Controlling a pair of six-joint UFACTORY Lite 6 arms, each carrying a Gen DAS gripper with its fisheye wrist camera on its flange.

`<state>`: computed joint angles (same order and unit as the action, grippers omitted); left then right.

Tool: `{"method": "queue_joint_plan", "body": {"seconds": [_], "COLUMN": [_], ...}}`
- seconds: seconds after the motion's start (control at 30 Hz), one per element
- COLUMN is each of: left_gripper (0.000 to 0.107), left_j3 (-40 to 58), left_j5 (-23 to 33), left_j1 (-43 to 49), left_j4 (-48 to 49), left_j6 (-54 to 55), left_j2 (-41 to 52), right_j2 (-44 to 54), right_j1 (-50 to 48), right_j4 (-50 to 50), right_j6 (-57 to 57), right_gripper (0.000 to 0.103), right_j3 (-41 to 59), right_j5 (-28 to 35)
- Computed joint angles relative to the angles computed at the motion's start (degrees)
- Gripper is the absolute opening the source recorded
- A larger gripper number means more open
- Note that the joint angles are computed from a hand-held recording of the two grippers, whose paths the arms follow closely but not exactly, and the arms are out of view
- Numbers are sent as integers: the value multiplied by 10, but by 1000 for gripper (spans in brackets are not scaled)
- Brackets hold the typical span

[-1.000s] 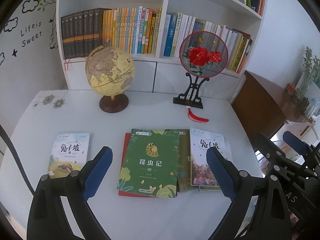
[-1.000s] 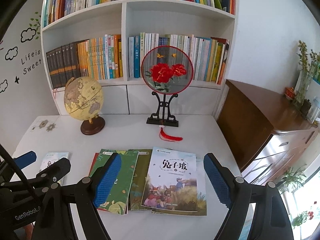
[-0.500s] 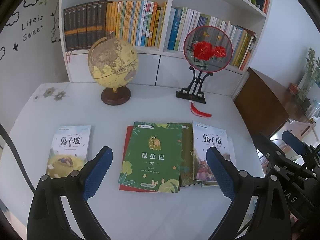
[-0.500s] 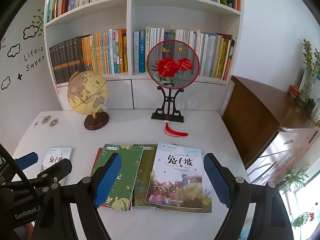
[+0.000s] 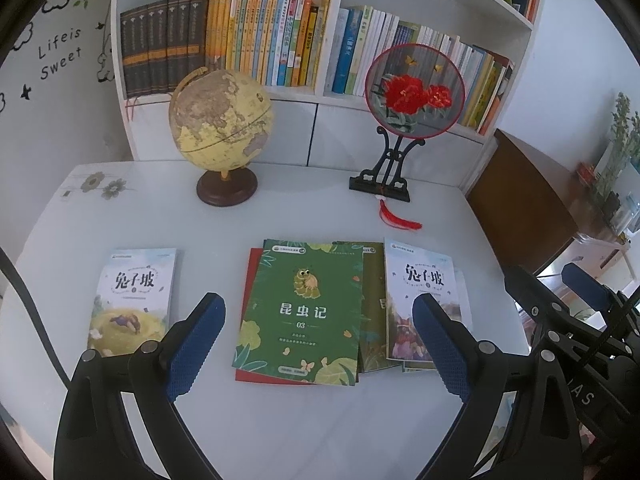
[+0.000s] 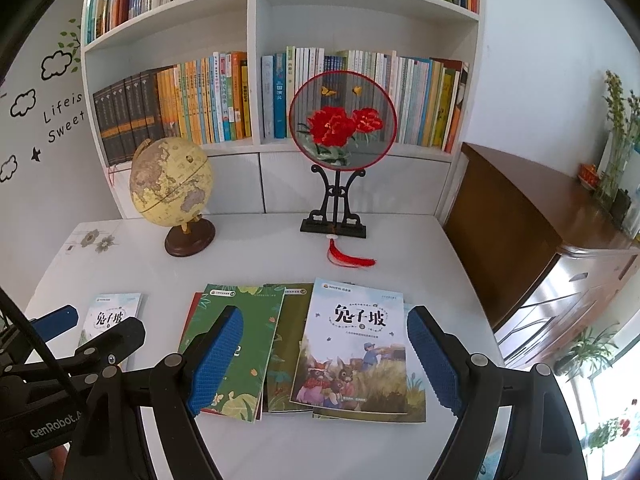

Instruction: Organize books

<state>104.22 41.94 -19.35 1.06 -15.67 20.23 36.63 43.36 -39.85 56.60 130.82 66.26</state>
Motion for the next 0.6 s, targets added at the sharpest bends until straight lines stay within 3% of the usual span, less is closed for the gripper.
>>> {"method": "queue_joint_plan", "body": {"seconds": [0.1,0.2,0.3,0.4,0.5,0.6], "left_gripper": [95,95,95,94,94,94], "left_j3": [-18,-59,-99,-94,-64,-30], "left_j5": [-18,-43,-74,-68,-53,-55], "left_j1": [16,56,100,145,175,177], "left_j4": [-31,-95,-154,-270,-359,-397], "left_j6": [51,144,227,342,410,461], "left_j2": [-2,3,30,99,174,225], "right_j2": [-1,-25,-51,-46,1,65], "right_j1": [-5,-20,-40,-69,-94,-99], "right_j4": [9,31,56,140,276,353], "right_j6": [-4,0,13,-15,-104,-168], "right_gripper": [83,83,83,83,61,57], "right_j3": [-7,-69,-164,-239,-247,-210], "right_j5": [-11,-68,-159,-273,-349,-381]}}
